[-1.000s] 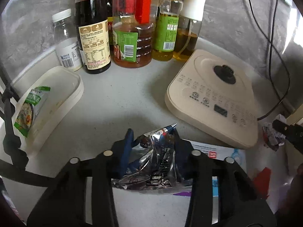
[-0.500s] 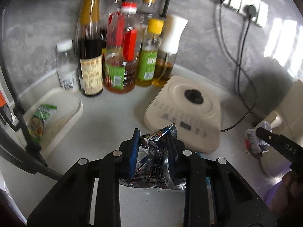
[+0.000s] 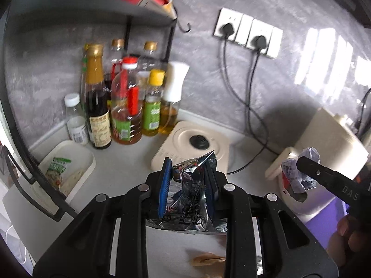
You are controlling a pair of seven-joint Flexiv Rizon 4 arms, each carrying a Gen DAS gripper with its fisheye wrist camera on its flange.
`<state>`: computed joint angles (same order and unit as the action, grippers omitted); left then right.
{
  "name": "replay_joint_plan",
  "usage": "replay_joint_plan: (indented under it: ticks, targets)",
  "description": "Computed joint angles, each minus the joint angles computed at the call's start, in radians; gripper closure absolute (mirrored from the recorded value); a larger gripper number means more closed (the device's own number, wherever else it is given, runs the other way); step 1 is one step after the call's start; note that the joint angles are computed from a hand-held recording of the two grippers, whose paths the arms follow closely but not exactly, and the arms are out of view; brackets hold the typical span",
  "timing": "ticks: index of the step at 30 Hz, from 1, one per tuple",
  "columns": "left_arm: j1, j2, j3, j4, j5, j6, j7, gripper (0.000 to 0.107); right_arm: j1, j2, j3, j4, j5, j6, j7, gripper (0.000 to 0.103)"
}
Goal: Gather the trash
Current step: 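Carry the white paper and silver bag over the lavender bucket and open both tools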
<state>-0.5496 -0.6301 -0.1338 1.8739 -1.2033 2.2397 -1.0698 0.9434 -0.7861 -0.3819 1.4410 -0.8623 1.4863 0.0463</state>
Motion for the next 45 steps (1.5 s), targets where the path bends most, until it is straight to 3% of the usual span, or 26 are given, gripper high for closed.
replay_joint_plan:
  ticks: [10,17,21,30,33,35,40,45]
  targets:
    - [-0.034,0.013,0.011,-0.024,0.110,-0.057,-0.006,0.080,0.175,0.156,-0.247,0.223,-0.238,0.046,0.287,0.069]
    - [-0.089,-0.026,0.048,-0.103,0.163,-0.152,-0.014,0.080,0.227,0.303,-0.329,0.383,-0.499,-0.014,0.515,0.069]
    - [-0.137,-0.055,0.089,-0.160,0.193,-0.206,-0.024,0.080,0.224,0.408,-0.320,0.478,-0.618,-0.104,0.608,0.068]
    - [-0.232,-0.108,0.184,-0.259,0.273,-0.322,-0.083,0.080,0.153,0.570,-0.223,0.640,-0.710,-0.262,0.696,0.065]
    - [-0.253,-0.119,0.208,-0.282,0.304,-0.344,-0.113,0.080,0.115,0.625,-0.186,0.691,-0.759,-0.302,0.764,0.049]
    - [-0.260,-0.124,0.215,-0.295,0.332,-0.354,-0.133,0.080,0.090,0.662,-0.159,0.720,-0.804,-0.341,0.816,0.023]
    - [-0.257,-0.127,0.207,-0.316,0.415,-0.371,-0.185,0.080,0.048,0.738,-0.084,0.792,-0.746,-0.460,0.787,0.023]
    - [-0.296,-0.146,0.261,-0.366,0.471,-0.431,-0.227,0.080,-0.014,0.805,-0.006,0.857,-0.762,-0.526,0.835,0.022]
